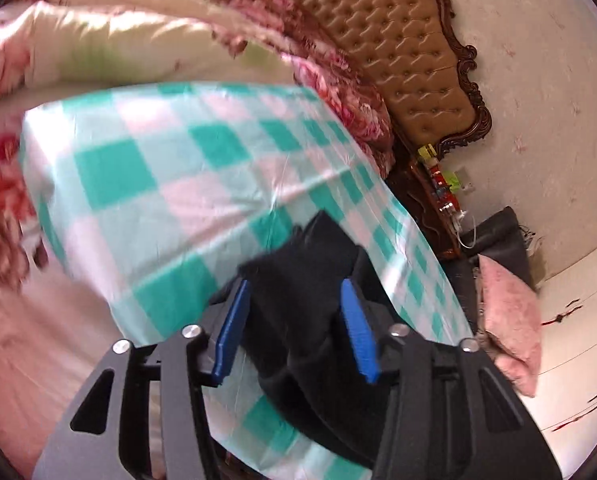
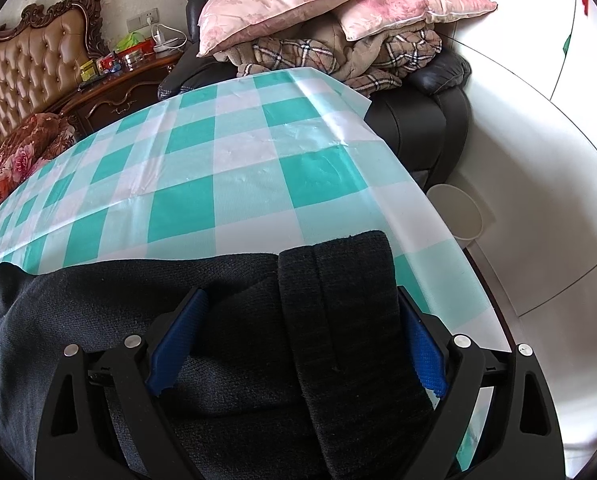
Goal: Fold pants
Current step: 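Open the left gripper and release the cuff onto the cloth, then grasp the pants edge with the left gripper and lift it while the right gripper opens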
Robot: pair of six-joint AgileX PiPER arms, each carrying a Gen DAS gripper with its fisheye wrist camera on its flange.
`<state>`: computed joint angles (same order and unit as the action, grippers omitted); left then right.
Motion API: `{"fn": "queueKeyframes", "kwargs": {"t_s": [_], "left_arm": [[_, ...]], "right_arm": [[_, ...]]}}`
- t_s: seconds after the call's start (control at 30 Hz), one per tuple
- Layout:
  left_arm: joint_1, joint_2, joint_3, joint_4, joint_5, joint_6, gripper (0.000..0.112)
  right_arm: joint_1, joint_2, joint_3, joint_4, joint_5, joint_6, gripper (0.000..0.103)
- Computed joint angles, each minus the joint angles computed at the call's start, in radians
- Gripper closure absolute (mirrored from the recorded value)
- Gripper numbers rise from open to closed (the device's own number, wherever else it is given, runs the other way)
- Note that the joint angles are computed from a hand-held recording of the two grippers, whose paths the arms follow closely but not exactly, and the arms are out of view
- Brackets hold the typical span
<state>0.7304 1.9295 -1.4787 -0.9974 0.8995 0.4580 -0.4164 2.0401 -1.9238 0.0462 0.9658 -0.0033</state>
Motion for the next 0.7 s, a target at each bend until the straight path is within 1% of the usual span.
{"fn": "queueKeyframes", "kwargs": {"t_s": [0.07, 0.1, 0.13, 0.17, 0.2, 0.23, 0.3, 0.37, 0.4, 0.47, 0.5, 0.57, 0.6, 0.63, 0.67, 0.7], "left_arm": [[-0.012, 0.030, 0.015, -0.021, 0.006, 0.001, 0.073], [-0.021, 0.048, 0.008, -0.034, 0.010, 0.007, 0.076], [-0.020, 0.048, 0.027, -0.054, 0.012, 0.027, 0.080], [-0.030, 0.062, 0.021, -0.064, 0.013, 0.029, 0.085], [-0.041, 0.051, 0.035, -0.057, -0.011, 0.029, 0.105], [-0.052, 0.036, 0.047, -0.041, -0.043, 0.033, 0.107], [-0.073, -0.008, 0.072, -0.002, -0.093, 0.046, 0.107], [-0.086, -0.052, 0.104, 0.042, -0.130, 0.037, 0.107], [-0.092, -0.069, 0.125, 0.063, -0.142, 0.021, 0.107], [-0.095, -0.051, 0.135, 0.075, -0.139, 0.016, 0.107], [-0.082, -0.044, 0.149, 0.044, -0.140, 0.056, 0.105], [-0.060, -0.049, 0.183, -0.052, -0.147, 0.147, 0.093], [-0.038, -0.063, 0.209, -0.117, -0.147, 0.193, 0.071], [-0.021, -0.087, 0.237, -0.168, -0.157, 0.237, 0.060], [-0.012, -0.114, 0.258, -0.193, -0.177, 0.268, 0.060], [-0.015, -0.150, 0.276, -0.188, -0.232, 0.287, 0.060]], "right_arm": [[0.004, -0.040, 0.060, -0.018, -0.063, 0.024, 0.015], [0.019, -0.080, 0.108, -0.077, -0.110, 0.076, 0.015], [0.049, -0.117, 0.148, -0.176, -0.143, 0.156, 0.015], [0.078, -0.175, 0.202, -0.243, -0.191, 0.198, 0.016], [0.101, -0.206, 0.226, -0.270, -0.212, 0.210, 0.016], [0.133, -0.253, 0.254, -0.257, -0.234, 0.183, 0.016], [0.230, -0.333, 0.271, -0.126, -0.225, 0.026, 0.016], [0.334, -0.370, 0.265, 0.011, -0.192, -0.138, 0.015], [0.396, -0.376, 0.251, 0.098, -0.162, -0.211, 0.015], [0.505, -0.339, 0.185, 0.230, -0.071, -0.284, 0.014], [0.549, -0.311, 0.149, 0.271, -0.035, -0.305, 0.014], [0.668, -0.222, 0.043, 0.322, 0.037, -0.300, 0.014], [0.721, -0.162, -0.032, 0.348, 0.081, -0.272, 0.014], [0.760, -0.111, -0.100, 0.346, 0.119, -0.231, 0.014], [0.804, -0.066, -0.161, 0.323, 0.144, -0.180, 0.014], [0.838, -0.044, -0.185, 0.298, 0.143, -0.145, 0.014]]}}
